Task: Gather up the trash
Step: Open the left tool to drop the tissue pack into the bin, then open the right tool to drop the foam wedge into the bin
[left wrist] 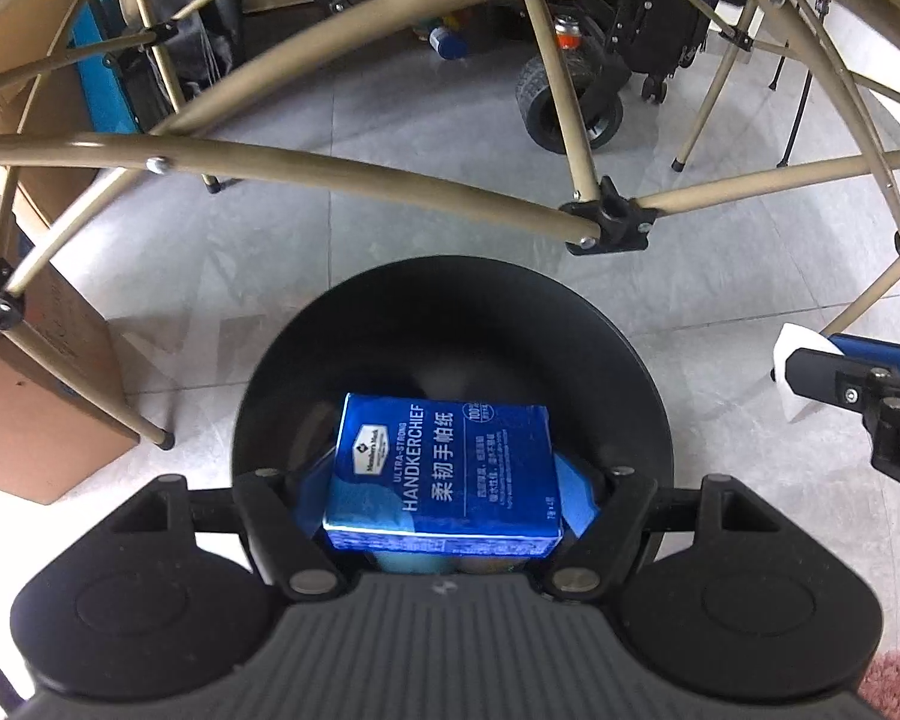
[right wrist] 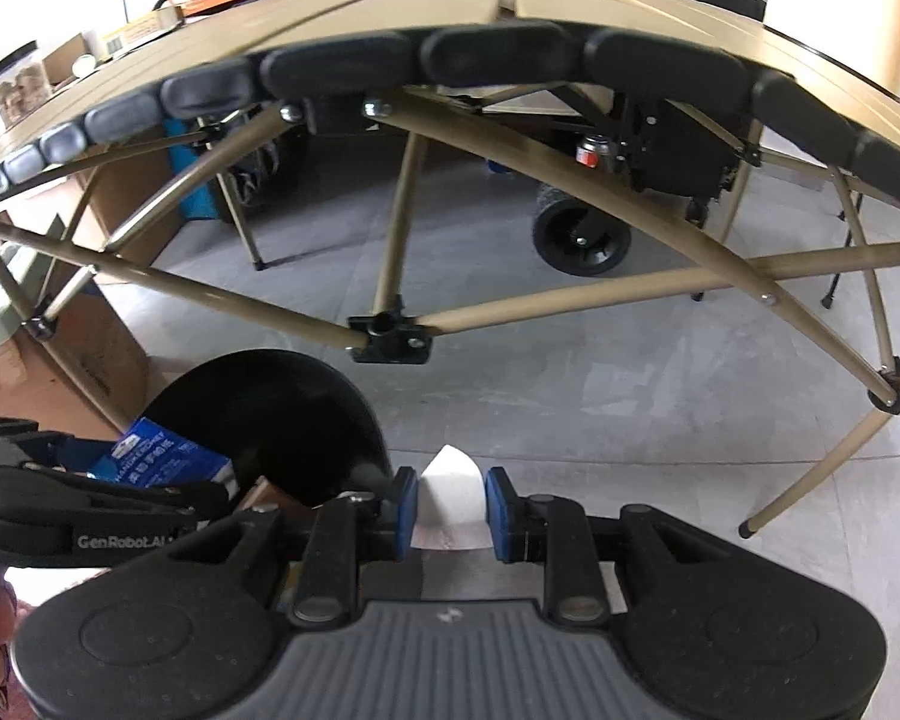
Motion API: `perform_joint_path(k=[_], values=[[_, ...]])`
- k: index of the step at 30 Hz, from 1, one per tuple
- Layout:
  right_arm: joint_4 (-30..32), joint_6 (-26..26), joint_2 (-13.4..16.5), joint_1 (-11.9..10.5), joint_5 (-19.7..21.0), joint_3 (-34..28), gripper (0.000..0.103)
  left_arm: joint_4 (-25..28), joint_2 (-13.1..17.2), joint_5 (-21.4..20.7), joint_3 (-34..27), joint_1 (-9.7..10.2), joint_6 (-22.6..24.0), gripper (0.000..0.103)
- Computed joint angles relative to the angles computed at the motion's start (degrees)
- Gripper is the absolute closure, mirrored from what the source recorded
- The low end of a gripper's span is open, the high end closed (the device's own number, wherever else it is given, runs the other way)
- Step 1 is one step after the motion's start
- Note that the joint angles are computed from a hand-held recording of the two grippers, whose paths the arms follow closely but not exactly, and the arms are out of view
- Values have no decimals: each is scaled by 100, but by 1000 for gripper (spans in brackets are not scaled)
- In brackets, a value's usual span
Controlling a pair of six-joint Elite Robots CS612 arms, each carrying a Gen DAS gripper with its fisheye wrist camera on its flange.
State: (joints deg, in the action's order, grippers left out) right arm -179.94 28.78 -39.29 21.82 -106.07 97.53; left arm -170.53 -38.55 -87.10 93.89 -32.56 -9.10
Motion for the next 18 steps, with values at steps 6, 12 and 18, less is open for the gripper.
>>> perform_joint_path(k=[6, 12, 18], values=[[95, 30, -7, -10, -8, -3, 79, 232, 70, 1, -111, -30, 11, 28], [101, 31, 0, -14, -1, -4, 79, 91, 85, 130, -87, -47, -33, 0], [104, 26, 9, -10, -34, -18, 79, 110, 57, 233, -64, -43, -41, 0]])
